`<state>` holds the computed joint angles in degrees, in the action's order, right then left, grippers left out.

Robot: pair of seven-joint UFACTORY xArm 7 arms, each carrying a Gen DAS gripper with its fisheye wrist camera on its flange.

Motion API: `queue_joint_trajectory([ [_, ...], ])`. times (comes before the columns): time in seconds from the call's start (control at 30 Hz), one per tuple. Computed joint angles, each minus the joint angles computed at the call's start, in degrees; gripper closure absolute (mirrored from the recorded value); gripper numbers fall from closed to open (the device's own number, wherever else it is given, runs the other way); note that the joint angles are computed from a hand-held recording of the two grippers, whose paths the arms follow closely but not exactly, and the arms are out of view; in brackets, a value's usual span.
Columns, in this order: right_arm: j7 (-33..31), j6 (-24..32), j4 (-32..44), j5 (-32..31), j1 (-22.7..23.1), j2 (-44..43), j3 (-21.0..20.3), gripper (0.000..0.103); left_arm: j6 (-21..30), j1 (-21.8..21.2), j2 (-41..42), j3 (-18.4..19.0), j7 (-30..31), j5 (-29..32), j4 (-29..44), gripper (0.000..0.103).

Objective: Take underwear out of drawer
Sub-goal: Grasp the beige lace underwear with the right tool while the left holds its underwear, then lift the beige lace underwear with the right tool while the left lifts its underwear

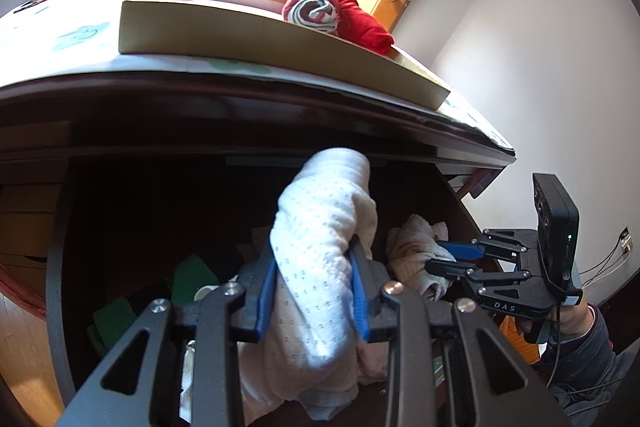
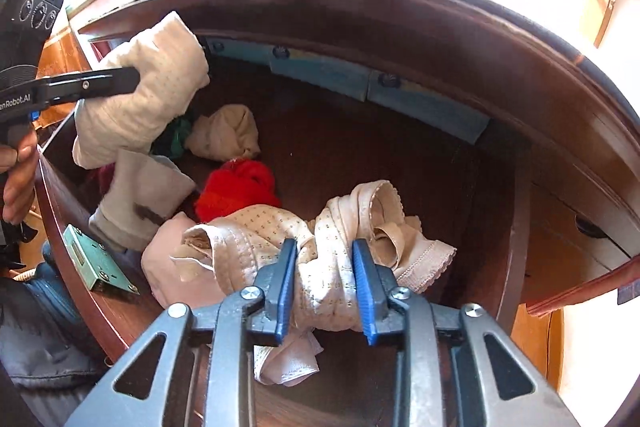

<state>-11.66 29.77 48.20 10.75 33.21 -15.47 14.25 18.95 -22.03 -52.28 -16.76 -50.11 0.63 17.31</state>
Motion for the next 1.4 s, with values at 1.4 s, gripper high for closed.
queue_joint_trajectory([
  [1.4,-3.9,-16.0,-6.0,3.9,6.2,-5.6,-3.6,0.085,-1.7,3.2,-6.9,-4.1,-7.6,3.4,-2.7,0.073],
])
